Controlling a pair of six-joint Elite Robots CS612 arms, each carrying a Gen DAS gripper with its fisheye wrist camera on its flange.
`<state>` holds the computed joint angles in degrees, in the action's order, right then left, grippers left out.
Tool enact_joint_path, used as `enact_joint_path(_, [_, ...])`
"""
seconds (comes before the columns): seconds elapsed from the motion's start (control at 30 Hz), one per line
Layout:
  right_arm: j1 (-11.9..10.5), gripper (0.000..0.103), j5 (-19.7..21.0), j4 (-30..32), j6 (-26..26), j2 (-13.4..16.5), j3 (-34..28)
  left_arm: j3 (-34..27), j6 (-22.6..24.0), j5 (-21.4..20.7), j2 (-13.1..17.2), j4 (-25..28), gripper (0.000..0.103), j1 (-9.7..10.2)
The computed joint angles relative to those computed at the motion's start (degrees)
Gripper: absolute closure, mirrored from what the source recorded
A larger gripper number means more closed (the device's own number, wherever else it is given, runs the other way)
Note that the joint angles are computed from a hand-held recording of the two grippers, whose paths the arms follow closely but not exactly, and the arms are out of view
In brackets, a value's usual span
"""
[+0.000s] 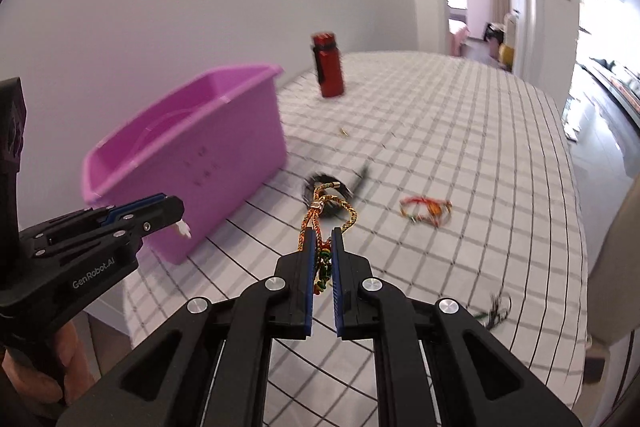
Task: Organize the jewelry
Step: 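Carry the charm in the left tool while right tool carries the bracelet into the basin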
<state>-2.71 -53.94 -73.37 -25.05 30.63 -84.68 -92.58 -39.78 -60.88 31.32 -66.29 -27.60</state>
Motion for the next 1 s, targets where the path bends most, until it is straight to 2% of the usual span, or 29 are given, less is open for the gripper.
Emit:
enact_joint_path(0.23, [1.39,0.095,5.64,0.23,-2.12,-3.34,2.22,-2.18,-3.35,2.69,-2.13,3.44,0.09,0.54])
enact_joint_path(0.47, [4.9,0.095,7.95,-4.19,-0.09,-6.15,6.02,-3.57,-0.75,5.71,-3.21,2.47,0.09,2.84])
enact_joint_path(0.7, [9.83,0.095,5.61,-8.66,3.45,-9.31,12.65,-3.11,5.5,2.33,-3.42,-0.22,0.09,8.04])
enact_joint_path(0.87, [12.98,0.095,2.11,-8.5,4.48,-11.17,17.84,-1.76,6.86,-3.05,-3.2,-0.36,0.09,11.92])
enact_joint_path(1.0, [14.63,0.095,-0.53,-8.0,5.09,-12.14,20.79,-0.63,7.24,-6.51,-2.81,0.19,0.09,14.27])
